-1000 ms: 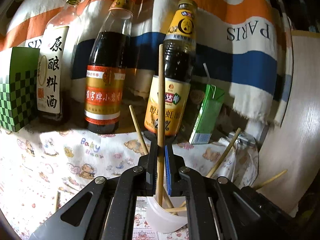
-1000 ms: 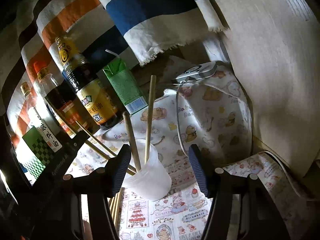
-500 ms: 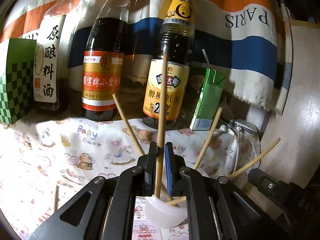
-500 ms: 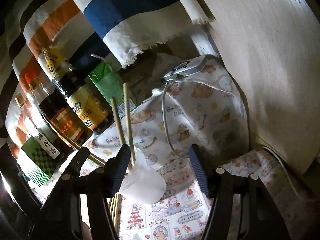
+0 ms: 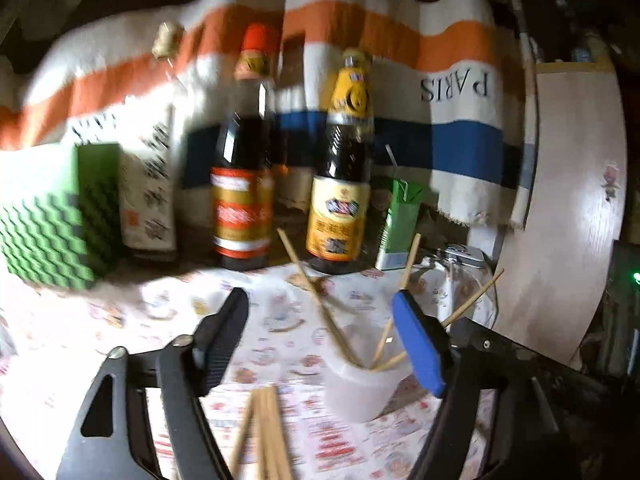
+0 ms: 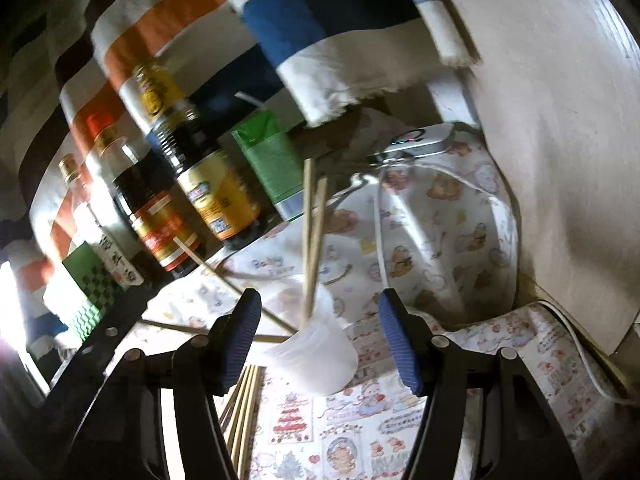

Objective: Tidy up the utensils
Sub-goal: 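Lower the left tool's chopstick into the clear cup and open the left tool, then move the left tool back to the pile and close on a chopstick while the right tool withdraws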

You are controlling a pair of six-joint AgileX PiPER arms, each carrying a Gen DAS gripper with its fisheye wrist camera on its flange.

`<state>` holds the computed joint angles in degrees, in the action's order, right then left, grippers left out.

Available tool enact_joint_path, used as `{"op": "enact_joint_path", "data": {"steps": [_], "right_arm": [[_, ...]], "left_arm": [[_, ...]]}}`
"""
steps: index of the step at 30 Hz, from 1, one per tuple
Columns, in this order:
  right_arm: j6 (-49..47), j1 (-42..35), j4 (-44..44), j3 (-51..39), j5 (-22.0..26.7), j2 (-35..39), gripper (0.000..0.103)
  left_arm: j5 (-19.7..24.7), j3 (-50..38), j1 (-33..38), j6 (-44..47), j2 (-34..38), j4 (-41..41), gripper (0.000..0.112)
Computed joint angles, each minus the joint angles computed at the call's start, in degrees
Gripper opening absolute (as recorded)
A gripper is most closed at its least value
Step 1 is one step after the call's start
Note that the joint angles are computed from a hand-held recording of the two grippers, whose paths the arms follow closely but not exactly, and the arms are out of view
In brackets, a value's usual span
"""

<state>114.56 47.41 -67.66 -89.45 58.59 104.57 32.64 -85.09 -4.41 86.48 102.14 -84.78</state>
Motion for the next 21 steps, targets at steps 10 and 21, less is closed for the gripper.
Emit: {"op": "enact_joint_path", "data": {"steps": [10, 21], "right_arm": [[-7.27, 4.35, 0.78, -7.98, 3.59, 4.78, 0.064], [-15.57, 6.62, 3.07, -17.51, 6.54, 11.75, 0.069]], "left_arm": [[6.24, 6.38, 12.98, 1.74, -5.87, -0.39, 0.099], [5.51, 6.46, 17.15, -0.86, -2.92, 1.95, 0.102]]}}
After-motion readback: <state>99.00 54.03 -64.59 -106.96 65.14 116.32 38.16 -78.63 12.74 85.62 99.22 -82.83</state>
